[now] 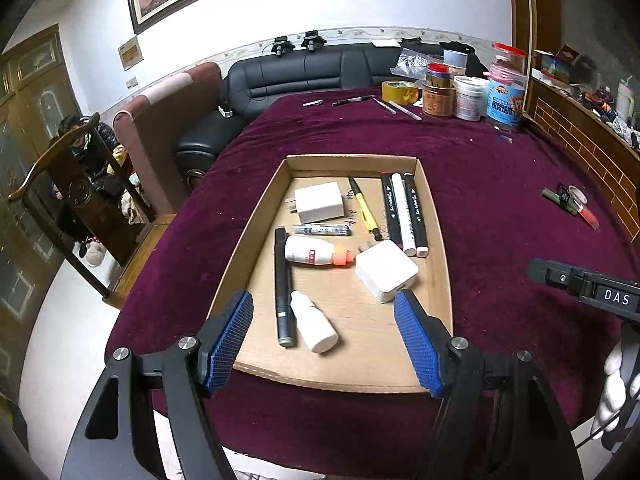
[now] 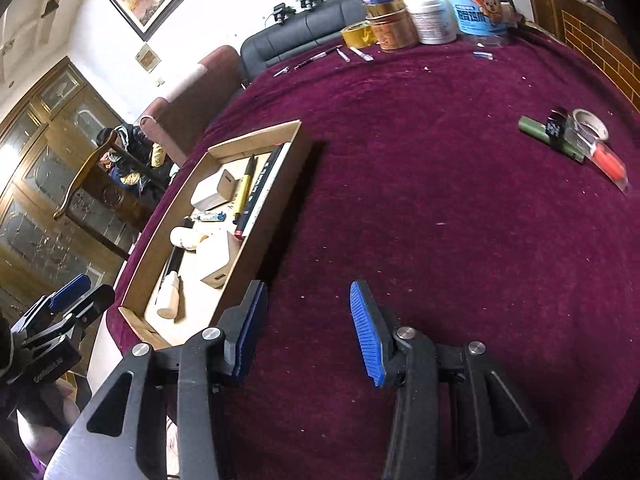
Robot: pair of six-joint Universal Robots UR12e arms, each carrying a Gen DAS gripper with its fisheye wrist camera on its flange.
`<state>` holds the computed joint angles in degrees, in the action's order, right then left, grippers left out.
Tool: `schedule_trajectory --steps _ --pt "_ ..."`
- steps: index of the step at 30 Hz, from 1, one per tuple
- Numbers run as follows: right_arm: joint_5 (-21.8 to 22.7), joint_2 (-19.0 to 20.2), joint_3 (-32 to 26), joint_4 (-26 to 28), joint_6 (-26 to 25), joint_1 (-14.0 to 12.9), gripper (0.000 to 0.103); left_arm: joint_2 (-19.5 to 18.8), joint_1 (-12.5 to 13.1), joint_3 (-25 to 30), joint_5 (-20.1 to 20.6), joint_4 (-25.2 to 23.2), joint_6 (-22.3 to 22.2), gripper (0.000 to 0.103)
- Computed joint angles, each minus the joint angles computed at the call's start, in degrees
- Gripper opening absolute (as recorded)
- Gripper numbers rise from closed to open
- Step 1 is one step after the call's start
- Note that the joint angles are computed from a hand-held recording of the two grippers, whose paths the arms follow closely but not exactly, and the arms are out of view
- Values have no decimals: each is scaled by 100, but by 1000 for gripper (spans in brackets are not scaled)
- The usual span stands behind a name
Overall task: Organize rigid objects
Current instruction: 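Move the right tool back and grasp the black gold-banded lipstick tube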
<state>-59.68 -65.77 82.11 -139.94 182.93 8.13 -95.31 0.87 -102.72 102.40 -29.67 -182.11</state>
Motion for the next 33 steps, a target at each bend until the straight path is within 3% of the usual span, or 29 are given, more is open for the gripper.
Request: schedule_trajectory --steps 7,11,18,23,28,33 --pt "-26 -7 38 -38 60 -80 42 -61 -76 71 9 -103 49 68" --pt "-263 -16 10 -260 255 -211 42 -59 -76 83 -120 -163 62 68" --pt "-1459 70 -303 -574 739 -593 42 -79 -37 56 -487 -104 23 68" --pt "-1849 349 -791 -134 792 -700 42 -99 -89 52 -593 -10 53 68" --pt "-2171 676 -1231 267 515 -594 41 -102 -91 67 -688 -186 60 68" --pt "-2779 1022 -1684 720 640 -540 44 -82 -46 72 -774 -269 -61 68"
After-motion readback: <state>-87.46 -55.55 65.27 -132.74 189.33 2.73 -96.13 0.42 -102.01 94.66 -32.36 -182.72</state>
